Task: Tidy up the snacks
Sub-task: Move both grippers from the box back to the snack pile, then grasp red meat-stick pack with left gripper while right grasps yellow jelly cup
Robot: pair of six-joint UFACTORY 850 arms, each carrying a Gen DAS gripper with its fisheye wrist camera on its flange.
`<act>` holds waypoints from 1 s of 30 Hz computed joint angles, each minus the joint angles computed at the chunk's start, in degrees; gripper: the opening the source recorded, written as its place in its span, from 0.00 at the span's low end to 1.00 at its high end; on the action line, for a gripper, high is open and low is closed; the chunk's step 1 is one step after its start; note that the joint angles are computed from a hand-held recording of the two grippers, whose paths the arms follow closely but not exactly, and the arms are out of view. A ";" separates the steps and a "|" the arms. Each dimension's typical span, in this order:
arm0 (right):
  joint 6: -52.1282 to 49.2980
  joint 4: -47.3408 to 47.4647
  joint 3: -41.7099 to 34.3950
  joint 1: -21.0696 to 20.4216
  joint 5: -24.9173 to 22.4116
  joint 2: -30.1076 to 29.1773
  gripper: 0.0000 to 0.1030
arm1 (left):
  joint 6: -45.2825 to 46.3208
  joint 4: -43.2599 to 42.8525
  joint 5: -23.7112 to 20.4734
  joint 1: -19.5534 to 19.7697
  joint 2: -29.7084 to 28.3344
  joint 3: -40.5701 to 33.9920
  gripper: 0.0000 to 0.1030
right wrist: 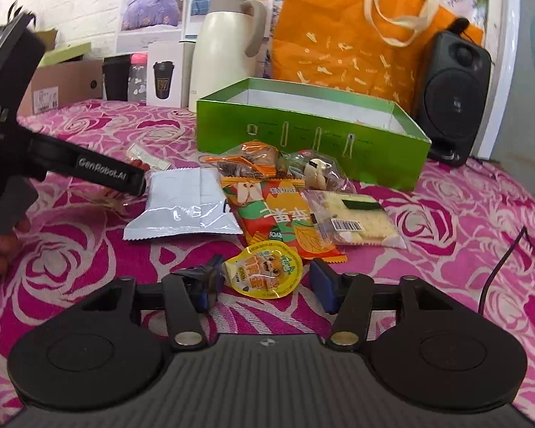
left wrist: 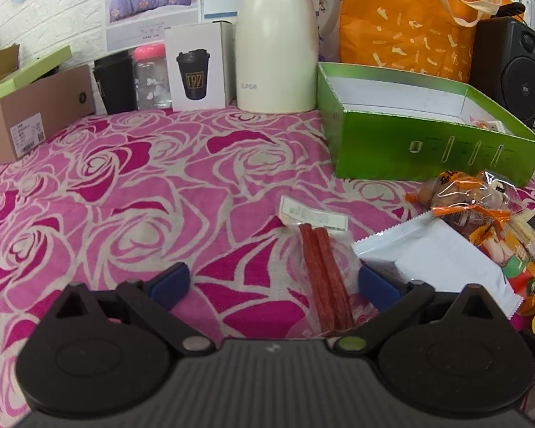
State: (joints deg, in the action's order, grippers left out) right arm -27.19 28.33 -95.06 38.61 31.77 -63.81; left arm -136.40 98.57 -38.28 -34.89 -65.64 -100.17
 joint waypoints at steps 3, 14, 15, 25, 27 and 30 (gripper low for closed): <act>-7.78 3.74 0.01 1.33 3.55 -0.67 0.70 | -3.01 3.24 -0.30 -0.43 0.99 1.81 0.68; -11.31 5.17 2.02 2.11 8.75 -0.16 0.66 | -14.46 15.56 4.58 -0.24 4.58 7.33 0.23; -10.43 4.78 2.29 1.92 8.45 0.08 0.66 | -15.59 16.45 4.71 -0.19 4.87 7.92 0.23; -5.27 3.26 3.36 1.76 8.81 0.54 0.65 | -22.24 22.19 2.84 -0.57 8.01 12.36 0.09; -5.18 2.81 3.42 1.74 8.96 0.52 0.65 | -21.90 22.22 2.57 -0.69 8.53 12.83 0.09; -4.26 2.05 3.58 1.59 8.82 0.61 0.65 | -18.80 20.38 4.85 -0.47 8.31 11.98 0.09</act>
